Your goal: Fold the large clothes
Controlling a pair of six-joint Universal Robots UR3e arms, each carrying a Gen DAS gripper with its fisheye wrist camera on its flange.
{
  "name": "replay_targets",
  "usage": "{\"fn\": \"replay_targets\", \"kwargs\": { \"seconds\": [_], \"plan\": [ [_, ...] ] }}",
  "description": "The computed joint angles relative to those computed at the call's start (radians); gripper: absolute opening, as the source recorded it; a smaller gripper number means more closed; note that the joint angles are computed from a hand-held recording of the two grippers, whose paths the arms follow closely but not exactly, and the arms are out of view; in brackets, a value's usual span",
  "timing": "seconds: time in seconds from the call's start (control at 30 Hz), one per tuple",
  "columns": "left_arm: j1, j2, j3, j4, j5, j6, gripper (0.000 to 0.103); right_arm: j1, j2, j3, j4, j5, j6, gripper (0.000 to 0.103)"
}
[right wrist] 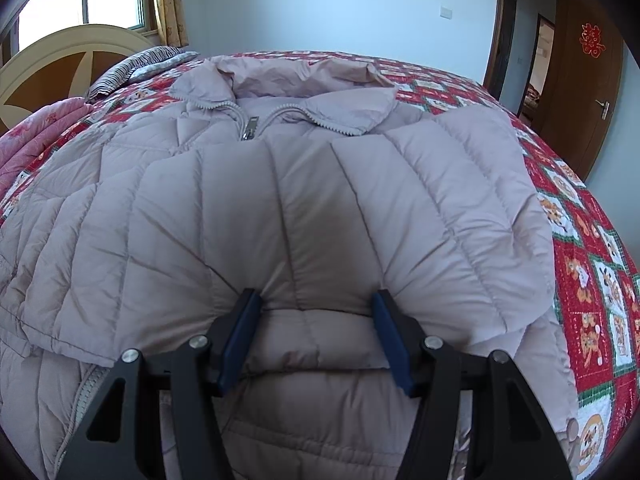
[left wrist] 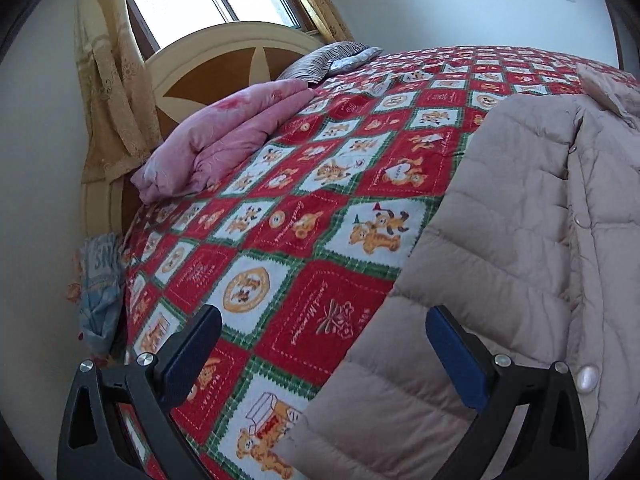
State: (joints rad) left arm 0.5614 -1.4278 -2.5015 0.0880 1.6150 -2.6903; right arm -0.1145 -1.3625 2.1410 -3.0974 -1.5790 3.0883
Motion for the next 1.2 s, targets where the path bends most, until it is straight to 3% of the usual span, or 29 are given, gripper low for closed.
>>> {"fn": "replay_targets", "kwargs": {
  "seconds": [0.13, 0.33, 0.37, 0.4, 0.5, 0.53, 0.8, 1.0, 1.2],
  "plan": [
    [0.177, 0.231, -0.082, -0.231, -0.224, 0.070, 0.102, 0.002, -0.001, 0.003, -0.004, -0.004, 0.000, 0.062],
    [0.190, 0.227, -0.100, -0.319, -0.285, 0.078, 0.101, 0.002, -0.002, 0.005, -0.007, -0.004, 0.000, 0.062],
    [0.206, 0.236, -0.107, -0.335, -0.306, 0.084, 0.088, 0.002, -0.003, 0.005, -0.008, -0.005, 0.001, 0.062],
    [0.223, 0.247, -0.107, -0.368, -0.331, 0.092, 0.058, 0.003, -0.003, 0.005, -0.008, -0.006, 0.002, 0.062],
    [0.267, 0.282, -0.094, -0.461, -0.389, 0.113, 0.018, 0.001, -0.004, 0.004, -0.008, -0.004, 0.001, 0.063],
    [0.264, 0.293, -0.095, -0.454, -0.385, 0.117, 0.013, 0.000, -0.005, 0.005, -0.009, -0.003, 0.001, 0.063],
    [0.297, 0.291, -0.026, -0.287, -0.347, 0.085, 0.005, -0.010, -0.015, 0.021, -0.023, 0.011, 0.004, 0.063],
    [0.270, 0.202, 0.216, -0.360, -0.329, 0.009, 0.003, -0.009, -0.017, 0.016, -0.013, 0.009, 0.001, 0.064],
    [0.147, 0.226, 0.398, -0.462, -0.306, -0.027, 0.003, -0.072, -0.169, 0.073, 0.095, 0.113, -0.050, 0.064]
  ]
}}
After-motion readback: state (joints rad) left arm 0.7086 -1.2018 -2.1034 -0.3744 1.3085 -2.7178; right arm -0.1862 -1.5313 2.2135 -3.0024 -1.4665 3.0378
